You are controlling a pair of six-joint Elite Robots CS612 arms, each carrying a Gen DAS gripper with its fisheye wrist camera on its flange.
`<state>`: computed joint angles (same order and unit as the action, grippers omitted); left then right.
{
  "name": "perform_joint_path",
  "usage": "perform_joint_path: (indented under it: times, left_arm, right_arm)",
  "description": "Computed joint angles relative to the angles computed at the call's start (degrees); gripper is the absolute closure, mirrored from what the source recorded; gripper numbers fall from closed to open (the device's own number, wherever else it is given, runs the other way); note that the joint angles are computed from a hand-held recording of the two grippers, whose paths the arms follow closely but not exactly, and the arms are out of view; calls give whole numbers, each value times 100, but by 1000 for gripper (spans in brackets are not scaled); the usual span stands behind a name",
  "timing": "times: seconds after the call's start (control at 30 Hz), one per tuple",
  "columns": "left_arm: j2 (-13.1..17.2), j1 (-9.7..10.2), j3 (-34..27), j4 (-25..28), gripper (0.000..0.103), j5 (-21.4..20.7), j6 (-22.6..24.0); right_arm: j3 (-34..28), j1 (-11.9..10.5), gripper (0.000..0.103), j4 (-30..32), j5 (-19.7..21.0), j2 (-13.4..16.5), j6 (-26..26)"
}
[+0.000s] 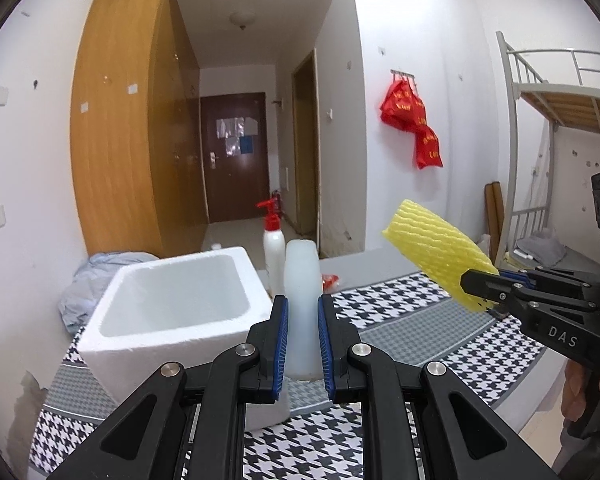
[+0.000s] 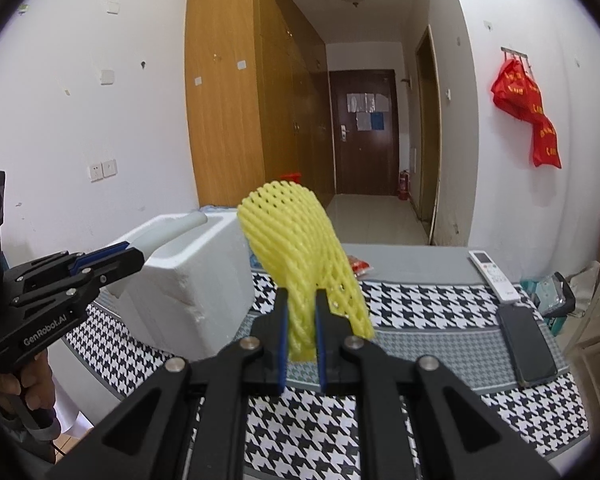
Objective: Organize soft objects
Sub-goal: 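Lift and carry the foam stick and yellow mesh sleeve to the foam box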
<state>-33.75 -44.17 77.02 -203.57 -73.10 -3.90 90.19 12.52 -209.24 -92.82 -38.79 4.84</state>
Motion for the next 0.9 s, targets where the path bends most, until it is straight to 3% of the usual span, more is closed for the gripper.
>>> perform_joint_path:
  times: [0.33,0.9]
  left_arm:
    - [-44,16,93,-219,87,374,-33]
    - [-85,99,123,-118,87,924,-241]
  right_arm:
    - [-211,53,89,-25,185,56,-179]
    - [-614,118,89,324,619,180,-394]
